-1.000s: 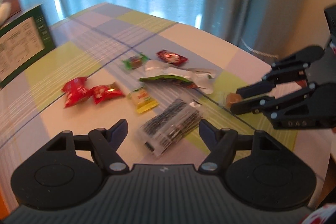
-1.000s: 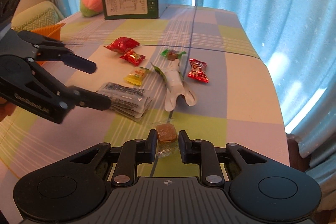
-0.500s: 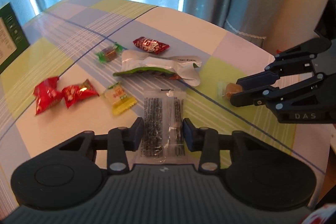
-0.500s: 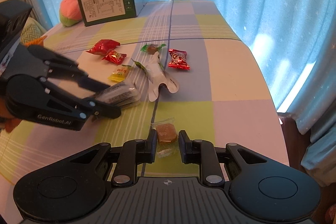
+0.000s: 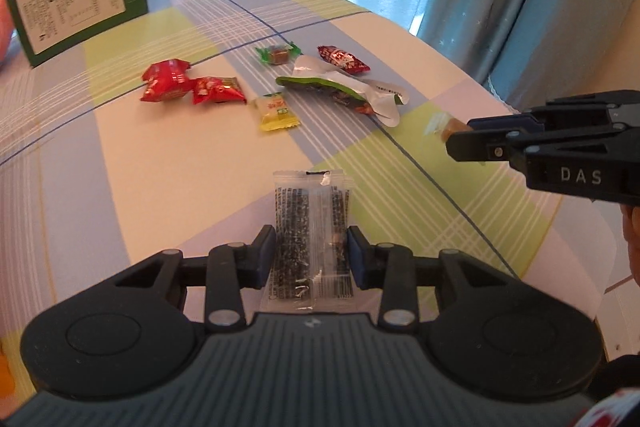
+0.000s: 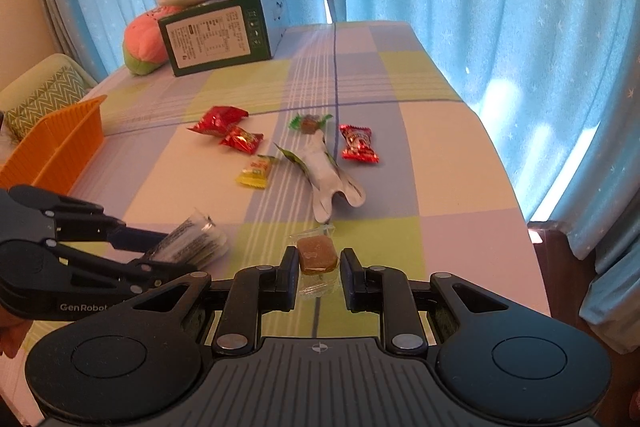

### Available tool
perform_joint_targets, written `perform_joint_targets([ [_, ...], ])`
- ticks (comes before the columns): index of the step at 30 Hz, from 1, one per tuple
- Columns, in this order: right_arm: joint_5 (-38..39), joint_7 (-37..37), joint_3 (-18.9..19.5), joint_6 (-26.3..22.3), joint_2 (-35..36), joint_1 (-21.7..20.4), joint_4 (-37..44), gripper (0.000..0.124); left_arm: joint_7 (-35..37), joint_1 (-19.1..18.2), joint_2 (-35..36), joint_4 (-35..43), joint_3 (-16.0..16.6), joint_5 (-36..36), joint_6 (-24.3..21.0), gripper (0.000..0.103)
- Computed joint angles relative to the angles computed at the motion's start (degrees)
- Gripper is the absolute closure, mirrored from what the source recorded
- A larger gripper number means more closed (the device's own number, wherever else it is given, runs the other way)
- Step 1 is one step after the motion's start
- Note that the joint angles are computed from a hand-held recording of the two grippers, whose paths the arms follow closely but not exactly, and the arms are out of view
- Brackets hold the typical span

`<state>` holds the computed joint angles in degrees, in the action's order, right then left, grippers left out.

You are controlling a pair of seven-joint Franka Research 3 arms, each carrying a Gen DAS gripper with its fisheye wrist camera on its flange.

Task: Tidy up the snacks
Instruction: 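Grasp the clear packet of dark sticks with the left gripper while the right holds the brown candy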

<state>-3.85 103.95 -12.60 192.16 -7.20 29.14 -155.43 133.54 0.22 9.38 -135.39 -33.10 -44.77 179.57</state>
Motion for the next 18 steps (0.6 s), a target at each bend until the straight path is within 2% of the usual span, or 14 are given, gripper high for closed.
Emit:
perform_joint_targets([
  [3, 4.7, -3.0, 7.1, -0.9, -2.0, -5.1, -0.4, 0.102, 3.3, 1.2, -3.0, -1.6, -1.6, -5.8, 0.1, 0.069],
  [7, 10.3, -6.1, 15.7, -2.5, -5.0, -10.9, -0.7, 0.102, 7.2, -0.2, -8.0, -3.7, -0.1, -13.3, -0.9, 0.069],
  [12, 14.1, -8.5, 20.7, -4.1, -8.5, -12.6, -0.6, 0.102, 10.5, -3.6, -16.0, -7.7, 4.3, -22.1, -2.9, 0.069],
  [15, 16.2, -8.4, 24.8, -5.4, -9.8, -14.5, 0.1, 0.102, 8.5, -5.1, -20.5, -10.7, 6.8, -21.8, -3.6, 0.069],
  [18, 17.4, -7.9, 26.5, -5.7, -10.2, -14.1, 0.9, 0.102, 6.1, -6.4, -24.6, -13.5, 9.3, -20.7, -4.5, 0.069],
])
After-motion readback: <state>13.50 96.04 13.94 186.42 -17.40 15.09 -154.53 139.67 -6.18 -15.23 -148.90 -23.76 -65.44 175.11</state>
